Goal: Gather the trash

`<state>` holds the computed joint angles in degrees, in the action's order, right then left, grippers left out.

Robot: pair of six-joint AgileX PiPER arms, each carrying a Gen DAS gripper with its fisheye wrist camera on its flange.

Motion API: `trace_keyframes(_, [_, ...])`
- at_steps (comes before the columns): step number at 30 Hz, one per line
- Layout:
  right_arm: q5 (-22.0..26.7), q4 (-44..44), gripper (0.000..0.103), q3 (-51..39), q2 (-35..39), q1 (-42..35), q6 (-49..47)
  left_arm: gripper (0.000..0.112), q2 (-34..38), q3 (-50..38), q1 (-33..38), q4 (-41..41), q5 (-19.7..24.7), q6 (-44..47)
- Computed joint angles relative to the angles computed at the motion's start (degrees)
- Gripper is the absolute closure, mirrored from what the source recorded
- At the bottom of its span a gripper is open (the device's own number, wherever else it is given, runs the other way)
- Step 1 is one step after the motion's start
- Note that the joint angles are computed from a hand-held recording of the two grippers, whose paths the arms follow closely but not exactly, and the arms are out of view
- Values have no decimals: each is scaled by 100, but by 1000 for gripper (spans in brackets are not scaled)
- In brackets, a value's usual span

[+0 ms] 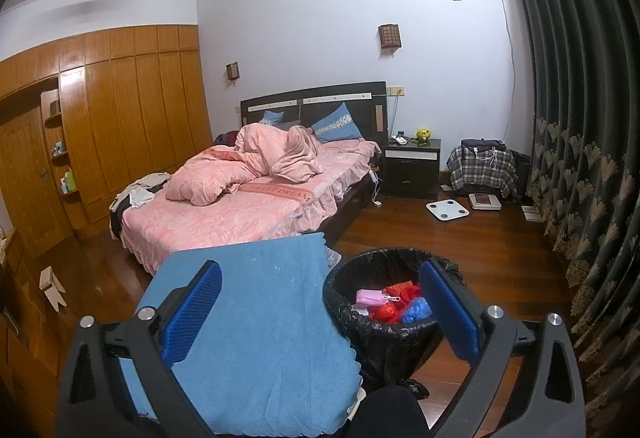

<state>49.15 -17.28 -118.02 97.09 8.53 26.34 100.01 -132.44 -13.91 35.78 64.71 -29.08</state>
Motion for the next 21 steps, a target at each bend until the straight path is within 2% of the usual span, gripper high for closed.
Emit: trace_keyframes(21, [44,37,6,-69,20,-14,-44,14,90,-207,50,-80,73,102])
